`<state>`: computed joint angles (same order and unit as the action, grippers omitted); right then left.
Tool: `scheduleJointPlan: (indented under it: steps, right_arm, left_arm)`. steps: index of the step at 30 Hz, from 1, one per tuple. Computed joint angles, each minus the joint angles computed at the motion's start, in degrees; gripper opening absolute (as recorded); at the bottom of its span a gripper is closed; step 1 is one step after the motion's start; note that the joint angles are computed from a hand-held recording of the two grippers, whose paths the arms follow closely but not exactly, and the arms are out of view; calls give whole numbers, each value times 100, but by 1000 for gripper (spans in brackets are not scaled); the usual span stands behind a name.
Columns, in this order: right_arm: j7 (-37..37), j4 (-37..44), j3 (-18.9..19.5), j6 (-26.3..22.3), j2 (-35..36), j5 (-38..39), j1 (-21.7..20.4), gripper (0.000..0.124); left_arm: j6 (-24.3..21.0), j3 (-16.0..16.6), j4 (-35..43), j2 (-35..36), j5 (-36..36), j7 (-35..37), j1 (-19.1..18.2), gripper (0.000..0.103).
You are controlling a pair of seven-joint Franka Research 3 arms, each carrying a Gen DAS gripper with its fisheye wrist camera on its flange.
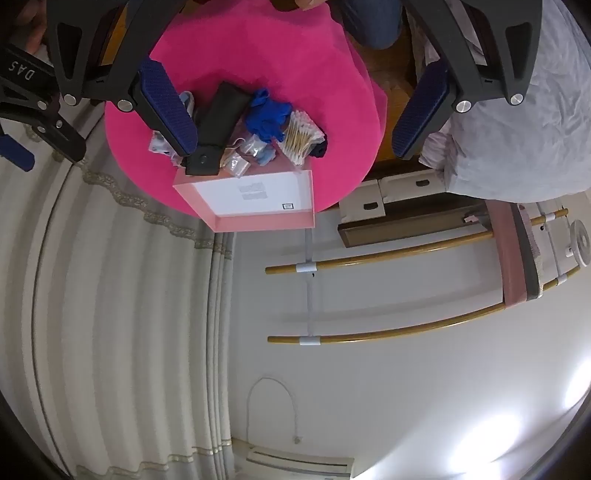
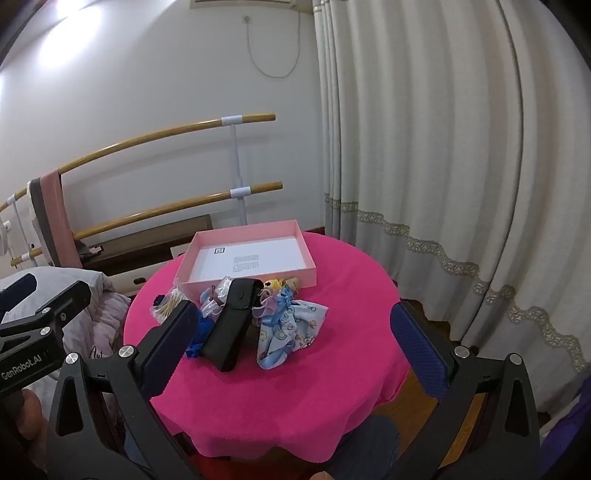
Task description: Organize soft objects
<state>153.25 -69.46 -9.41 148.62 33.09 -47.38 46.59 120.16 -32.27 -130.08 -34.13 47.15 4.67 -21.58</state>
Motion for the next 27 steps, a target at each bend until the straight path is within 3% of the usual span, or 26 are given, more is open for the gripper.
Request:
scheduleJointPlan:
  steps: [27]
  right_arm:
    - [101,-219,68,6,-171,-145,-18,103]
  left_arm:
    - [-127,-14,53,108,176,-233,-14,103]
